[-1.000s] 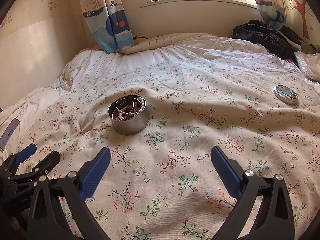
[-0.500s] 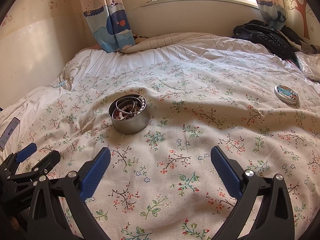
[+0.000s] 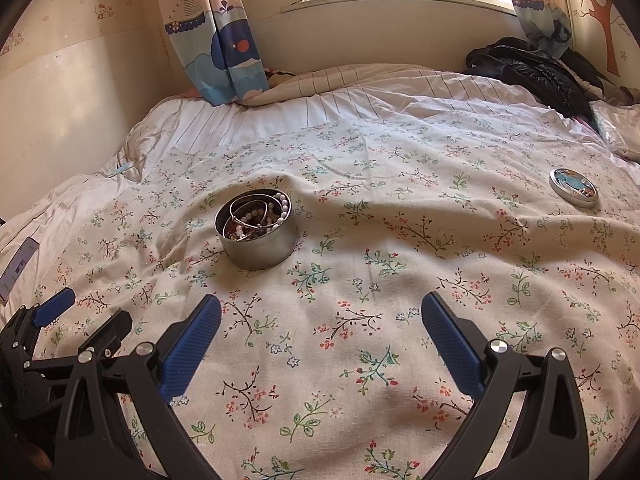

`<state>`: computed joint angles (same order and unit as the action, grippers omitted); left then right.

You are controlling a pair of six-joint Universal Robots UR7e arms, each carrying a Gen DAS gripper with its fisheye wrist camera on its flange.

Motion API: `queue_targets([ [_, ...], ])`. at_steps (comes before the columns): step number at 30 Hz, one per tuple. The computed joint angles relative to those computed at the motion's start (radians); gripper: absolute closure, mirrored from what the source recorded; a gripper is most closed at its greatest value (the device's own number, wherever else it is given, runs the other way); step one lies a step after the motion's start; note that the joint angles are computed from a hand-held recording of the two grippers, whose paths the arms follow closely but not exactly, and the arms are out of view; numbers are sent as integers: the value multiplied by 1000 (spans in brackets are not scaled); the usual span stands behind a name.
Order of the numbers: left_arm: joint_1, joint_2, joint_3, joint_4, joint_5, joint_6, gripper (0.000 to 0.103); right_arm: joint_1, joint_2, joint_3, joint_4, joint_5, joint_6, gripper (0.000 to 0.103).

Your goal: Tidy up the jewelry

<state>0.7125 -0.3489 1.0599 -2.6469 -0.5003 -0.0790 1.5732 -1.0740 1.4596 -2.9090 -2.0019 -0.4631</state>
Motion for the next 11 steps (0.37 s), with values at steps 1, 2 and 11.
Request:
queue_targets([
  [1, -2, 0, 1, -2, -6, 11, 7, 0, -1, 2, -2, 0, 2, 7],
  [2, -2, -2, 3, 4, -20, 15, 7, -2, 0, -3, 1, 3, 1, 7],
  [11, -11, -32, 39, 80, -54, -14, 7, -9, -2, -15, 13, 7, 8, 7],
])
